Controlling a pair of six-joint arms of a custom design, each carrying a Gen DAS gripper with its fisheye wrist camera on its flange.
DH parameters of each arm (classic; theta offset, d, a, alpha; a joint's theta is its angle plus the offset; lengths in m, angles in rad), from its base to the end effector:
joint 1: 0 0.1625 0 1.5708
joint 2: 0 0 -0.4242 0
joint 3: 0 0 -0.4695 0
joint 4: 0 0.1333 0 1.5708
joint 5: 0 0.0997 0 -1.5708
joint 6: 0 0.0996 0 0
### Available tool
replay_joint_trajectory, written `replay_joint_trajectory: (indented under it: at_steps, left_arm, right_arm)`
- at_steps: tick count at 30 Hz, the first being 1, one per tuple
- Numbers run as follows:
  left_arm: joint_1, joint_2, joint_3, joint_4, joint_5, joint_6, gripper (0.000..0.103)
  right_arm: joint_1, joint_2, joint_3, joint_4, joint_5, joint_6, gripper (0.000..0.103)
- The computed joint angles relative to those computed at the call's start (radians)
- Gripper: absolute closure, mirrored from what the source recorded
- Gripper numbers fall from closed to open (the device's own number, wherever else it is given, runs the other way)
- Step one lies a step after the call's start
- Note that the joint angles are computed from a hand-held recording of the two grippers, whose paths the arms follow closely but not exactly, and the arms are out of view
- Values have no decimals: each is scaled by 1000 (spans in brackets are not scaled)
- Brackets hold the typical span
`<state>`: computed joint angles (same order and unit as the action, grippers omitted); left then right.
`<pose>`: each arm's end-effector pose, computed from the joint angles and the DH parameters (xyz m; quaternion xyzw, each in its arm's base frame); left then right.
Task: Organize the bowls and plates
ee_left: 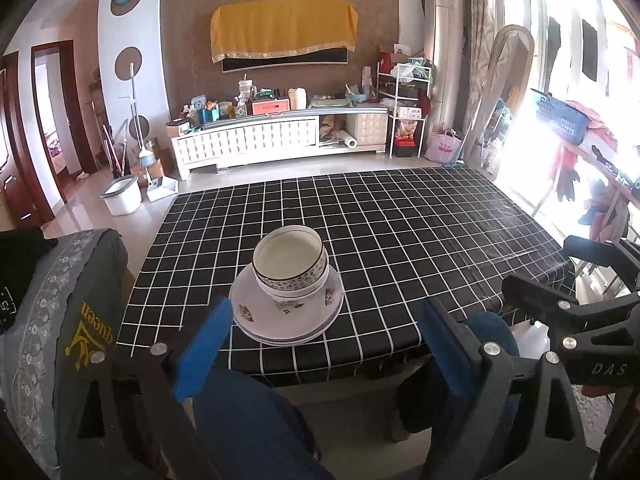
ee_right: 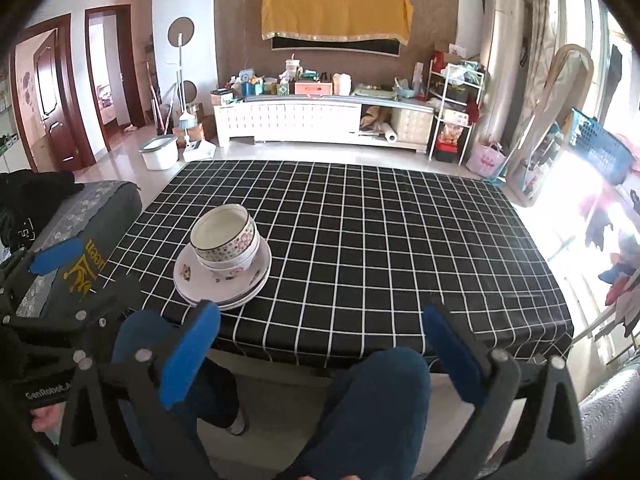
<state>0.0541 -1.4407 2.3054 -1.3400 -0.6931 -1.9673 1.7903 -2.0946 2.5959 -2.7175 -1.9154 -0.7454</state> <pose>-0.3369 -0.2285 0.1081 0.0430 0.8027 -0.4377 0.4027 0.1703 -0.3058 0.2893 0.3853 -0.8529 0.2594 0.2382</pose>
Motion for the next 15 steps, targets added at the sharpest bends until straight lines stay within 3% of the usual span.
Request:
replay_joint_trajectory:
  at_steps: [6,15]
  left_arm:
    - [-2,-19,9,5,-4,-14,11]
    - [0,-30,12,6,-3,-4,11]
  right_arm:
    - [-14,-14,0,11,34,-4,0]
    - [-6,-2,-2,15,18,-3,0]
